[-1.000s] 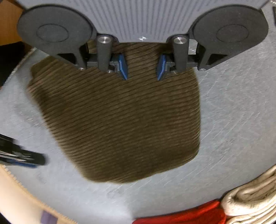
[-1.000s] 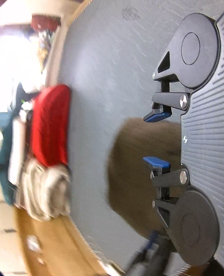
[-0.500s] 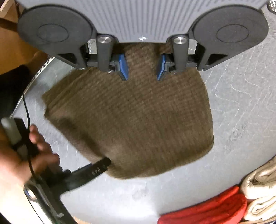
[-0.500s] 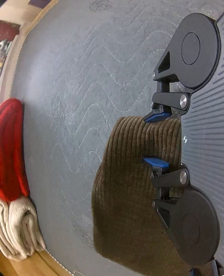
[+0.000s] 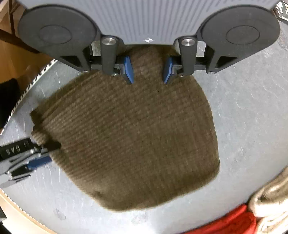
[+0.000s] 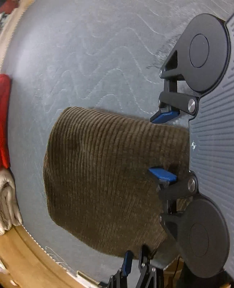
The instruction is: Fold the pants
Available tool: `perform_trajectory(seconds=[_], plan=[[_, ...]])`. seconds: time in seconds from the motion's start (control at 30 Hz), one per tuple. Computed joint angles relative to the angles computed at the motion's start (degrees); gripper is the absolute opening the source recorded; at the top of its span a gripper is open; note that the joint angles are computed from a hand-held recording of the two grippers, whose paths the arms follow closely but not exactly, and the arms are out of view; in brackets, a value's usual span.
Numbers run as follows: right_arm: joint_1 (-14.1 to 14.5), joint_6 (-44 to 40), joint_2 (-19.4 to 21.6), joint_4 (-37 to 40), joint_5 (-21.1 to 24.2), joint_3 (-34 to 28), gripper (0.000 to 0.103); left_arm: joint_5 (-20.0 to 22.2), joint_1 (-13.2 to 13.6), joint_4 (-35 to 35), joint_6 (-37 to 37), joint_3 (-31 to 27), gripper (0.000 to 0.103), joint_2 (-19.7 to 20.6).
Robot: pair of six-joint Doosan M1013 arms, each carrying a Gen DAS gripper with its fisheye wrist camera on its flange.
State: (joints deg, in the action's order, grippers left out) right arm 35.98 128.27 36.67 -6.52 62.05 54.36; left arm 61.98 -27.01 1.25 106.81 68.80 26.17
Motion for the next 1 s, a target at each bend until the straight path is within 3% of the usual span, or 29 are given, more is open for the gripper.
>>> perform_trajectory(seconds=[0.1,0.17,0.2,0.27,0.33,0.37,0.47,0.5,0.57,0.6,0.67,0.73,0.87,1.0], plan=[[-0.14,-1.74,-0.56,0.10,1.69,-0.78,0.056,-3.02,-0.02,-0.99,-1.62,-0.19,0.049,-1.19],[-0.62,-2.48,-2.11,-0.31,-0.34,0.71,0.056,-4.59,0.69,-4.53,-1.46,-0.92,0.064,-1.90],[-0.89,-2.91,-2.96,-0.56,-1.93,1.16,0.056,-5.24,0.85,-5.06,-1.42,-1.46,0.067,-2.03],[-1.42,-3.18,-3.89,-1.21,-4.25,1.33,0.061,-5.72,1.03,-4.85,-1.34,-3.23,0.082,-1.68],[-2.07,-2.23,-4.41,-2.32,-5.73,1.22,0.077,-5.63,1.36,-3.58,-0.79,-5.16,0.094,-0.76],[-2.52,-1.59,-4.55,-2.15,-6.52,1.33,0.079,-5.48,1.46,-2.69,-0.94,-5.92,0.100,-0.25],[-3.95,-0.14,-4.15,0.78,-7.33,1.61,0.079,-6.08,2.72,-2.59,-3.23,-7.14,0.103,1.92],[-4.36,0.53,-3.55,1.88,-6.37,1.24,0.079,-4.47,3.49,-3.94,-5.59,-8.00,0.103,3.02],[-5.27,0.90,-3.05,5.59,-6.21,2.08,0.079,5.57,4.92,-7.42,-10.70,-13.35,0.103,7.02],[-5.74,1.50,-3.15,8.05,-7.31,3.25,0.079,8.40,5.42,-9.08,-13.07,-15.50,0.103,8.55],[-6.52,3.09,-3.05,13.37,-8.47,5.20,0.079,9.01,6.03,-11.84,-14.25,-16.65,0.103,9.83],[-7.01,4.83,-1.21,17.33,-4.81,3.70,0.079,11.98,6.72,-15.23,-14.29,-18.32,0.103,11.43],[-5.88,0.68,-0.37,14.50,-5.93,3.16,0.086,15.19,7.60,-18.07,-15.90,-20.10,0.103,13.42],[-6.50,-1.59,0.16,18.55,-7.96,2.97,0.086,16.84,8.44,-22.14,-16.32,-21.51,0.102,15.12]])
